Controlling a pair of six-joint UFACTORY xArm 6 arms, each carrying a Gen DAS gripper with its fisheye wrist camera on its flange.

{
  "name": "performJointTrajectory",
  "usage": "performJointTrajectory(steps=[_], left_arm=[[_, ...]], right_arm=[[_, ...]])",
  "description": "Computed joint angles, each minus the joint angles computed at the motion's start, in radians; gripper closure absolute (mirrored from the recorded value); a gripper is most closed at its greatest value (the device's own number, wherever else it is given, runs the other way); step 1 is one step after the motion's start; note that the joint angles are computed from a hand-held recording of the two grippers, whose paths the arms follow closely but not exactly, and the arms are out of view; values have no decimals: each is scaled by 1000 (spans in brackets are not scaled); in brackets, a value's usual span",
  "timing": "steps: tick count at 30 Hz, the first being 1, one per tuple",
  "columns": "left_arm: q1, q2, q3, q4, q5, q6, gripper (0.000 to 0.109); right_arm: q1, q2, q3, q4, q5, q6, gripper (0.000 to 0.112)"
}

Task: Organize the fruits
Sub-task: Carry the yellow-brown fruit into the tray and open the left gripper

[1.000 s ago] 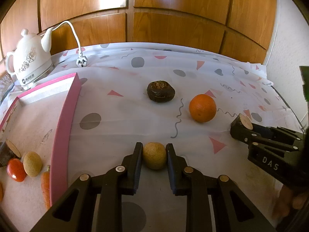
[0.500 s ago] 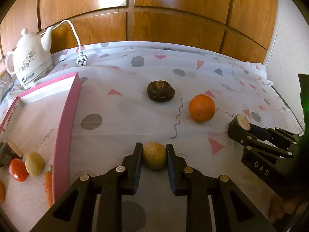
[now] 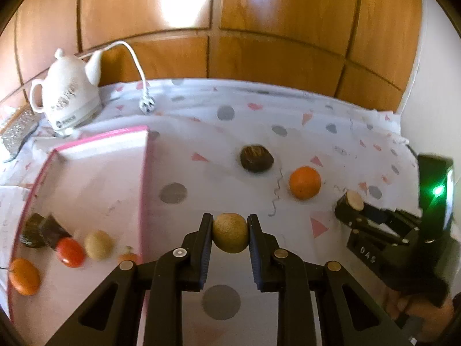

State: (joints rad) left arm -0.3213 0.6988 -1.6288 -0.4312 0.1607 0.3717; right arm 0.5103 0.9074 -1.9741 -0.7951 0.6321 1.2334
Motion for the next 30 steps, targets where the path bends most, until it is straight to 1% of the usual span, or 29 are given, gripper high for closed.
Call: performJointTrajectory(steps=[3, 7, 10, 13, 18, 22, 28, 29, 30], left_arm=[[9, -31, 29, -37, -15, 27, 85], [22, -63, 61, -42, -31, 20, 85], [38, -77, 80, 1, -46, -21, 85], [55, -82, 86, 12, -52, -39, 85], [100, -72, 76, 138, -55, -174, 85], [134, -46, 39, 245, -38, -276, 85], [179, 30, -76, 479, 10, -477, 84], [186, 51, -111, 514, 30, -510, 84], [189, 67, -137, 518, 48, -519, 84]], right_arm=[[2, 5, -9, 2, 9, -6, 79], [3, 7, -13, 2, 12, -6, 79], [5, 8, -17, 2, 21, -9, 79], [6, 11, -23, 2, 28, -13, 79], [11, 19, -40, 4, 48, -23, 79], [14, 23, -48, 2, 61, -27, 79], [15, 24, -50, 2, 65, -29, 79], [15, 24, -50, 2, 65, -29, 79], [15, 24, -51, 2, 66, -29, 79]])
